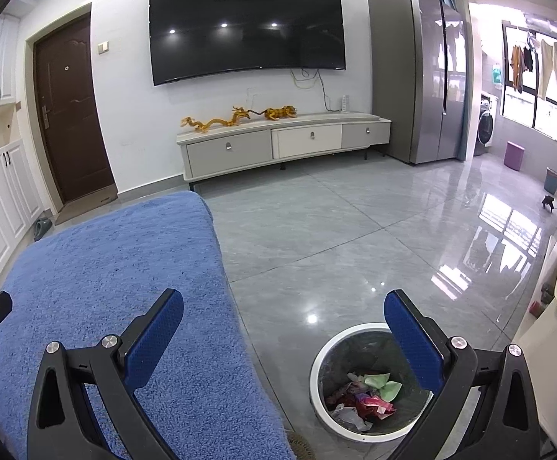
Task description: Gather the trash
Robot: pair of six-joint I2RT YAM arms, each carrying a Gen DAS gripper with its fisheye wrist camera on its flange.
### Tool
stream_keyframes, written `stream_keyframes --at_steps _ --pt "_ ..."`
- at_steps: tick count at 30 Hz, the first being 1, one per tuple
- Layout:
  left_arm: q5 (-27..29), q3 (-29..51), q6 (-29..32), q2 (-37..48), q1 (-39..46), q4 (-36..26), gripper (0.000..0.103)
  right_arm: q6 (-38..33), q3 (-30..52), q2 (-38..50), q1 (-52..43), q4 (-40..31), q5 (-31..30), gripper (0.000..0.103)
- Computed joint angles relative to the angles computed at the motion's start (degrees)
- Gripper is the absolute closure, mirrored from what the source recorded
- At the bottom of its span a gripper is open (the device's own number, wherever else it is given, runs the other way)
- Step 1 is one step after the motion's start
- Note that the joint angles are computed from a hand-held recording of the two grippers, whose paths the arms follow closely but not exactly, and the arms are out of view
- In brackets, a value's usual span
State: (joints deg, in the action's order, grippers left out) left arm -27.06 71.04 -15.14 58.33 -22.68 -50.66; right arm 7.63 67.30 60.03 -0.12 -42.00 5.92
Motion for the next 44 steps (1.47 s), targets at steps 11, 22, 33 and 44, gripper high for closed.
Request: stream_keyframes --at_steps 11,22,33,44 --pt "-1.76 0.78 -0.87 0.79 -1.35 -0.78 0.004 0.12 0.05 0.36 -0.51 0.06 0.54 0.0" --pt "-3.44 0.91 -1.14 1.22 -2.98 -0.87 0.004 0.1 -0.5 0.15 -1.1 0.18 0.74 0.0" --pt "-1.73 -0.1 -0.5 1.14 -2.79 -0.72 0.004 0.32 -0.5 0.08 0.33 -0.44 1.76 0.0" --pt "-1.88 -0.06 -0.18 1.42 -2.9 -0.87 0.004 0.87 -1.09 -0.27 1.03 -0.7 2.3 0.0"
